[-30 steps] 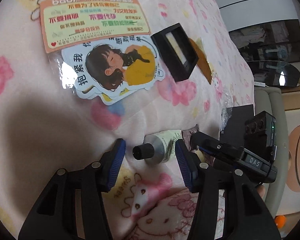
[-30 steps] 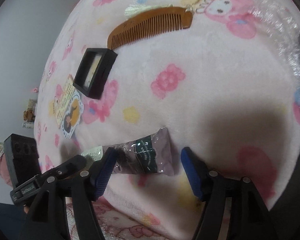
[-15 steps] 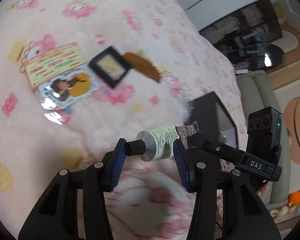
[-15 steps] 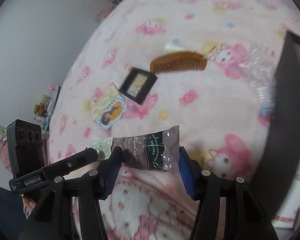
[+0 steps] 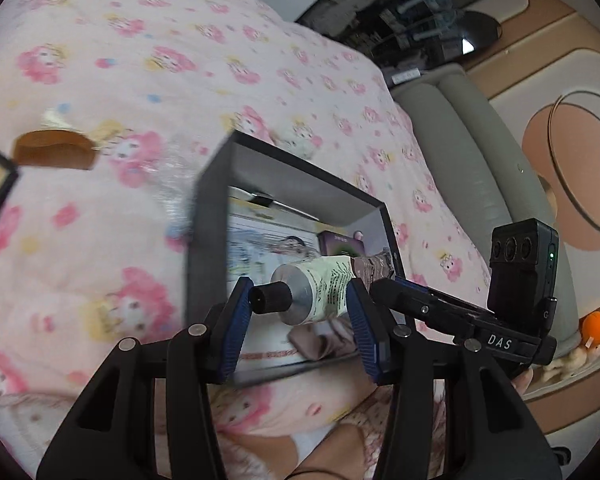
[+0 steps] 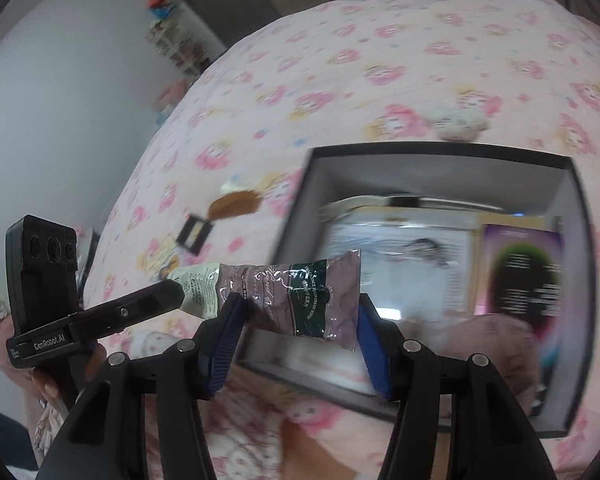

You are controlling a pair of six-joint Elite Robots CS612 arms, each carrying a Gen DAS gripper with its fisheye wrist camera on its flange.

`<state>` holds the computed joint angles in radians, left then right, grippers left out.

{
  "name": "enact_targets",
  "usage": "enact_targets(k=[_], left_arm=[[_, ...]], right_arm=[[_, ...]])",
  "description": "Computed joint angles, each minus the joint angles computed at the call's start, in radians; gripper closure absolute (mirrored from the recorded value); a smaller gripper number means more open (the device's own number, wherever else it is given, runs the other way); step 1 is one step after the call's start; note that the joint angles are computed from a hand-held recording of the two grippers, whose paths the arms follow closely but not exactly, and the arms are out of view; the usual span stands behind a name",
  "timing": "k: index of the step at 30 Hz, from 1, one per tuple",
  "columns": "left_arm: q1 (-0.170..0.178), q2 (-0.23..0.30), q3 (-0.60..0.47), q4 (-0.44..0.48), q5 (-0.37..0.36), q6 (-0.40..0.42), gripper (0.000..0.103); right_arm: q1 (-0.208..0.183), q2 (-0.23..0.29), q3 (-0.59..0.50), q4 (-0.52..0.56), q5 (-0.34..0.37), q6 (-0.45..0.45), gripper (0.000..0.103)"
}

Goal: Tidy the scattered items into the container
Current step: 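Carry the hand cream tube with the left tool over the black box, then lower the tube into the box beside the phone case and open the left tool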

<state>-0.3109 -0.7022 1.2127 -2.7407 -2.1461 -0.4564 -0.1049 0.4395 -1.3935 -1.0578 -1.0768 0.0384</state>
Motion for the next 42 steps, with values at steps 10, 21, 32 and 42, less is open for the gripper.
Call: enact_targets(k=[10, 21, 32, 42], left_arm=[[-0.076, 0.07, -0.155, 0.284, 0.202, 0.109, 0.051], [-0.105, 0.074, -0.191, 0.404, 0.401, 0.142, 0.05], [-0.119, 0.042, -0.09, 0.2, 0.469, 0.116, 0.053], [-0.135, 0.032, -0.086, 0.263, 0.492, 0.18, 0.053]], right_arm=[[-0.062, 0.043, 0.005, 0.048, 0.013, 0.033, 0.05], [-0.045, 0.031, 0.07, 0.097, -0.003, -0.01, 0.05], [-0.042, 0.055, 0.023, -0.015, -0.175, 0.121, 0.053], [-0.03, 0.039, 0.075, 0.072, -0.097, 0.018, 0.058]])
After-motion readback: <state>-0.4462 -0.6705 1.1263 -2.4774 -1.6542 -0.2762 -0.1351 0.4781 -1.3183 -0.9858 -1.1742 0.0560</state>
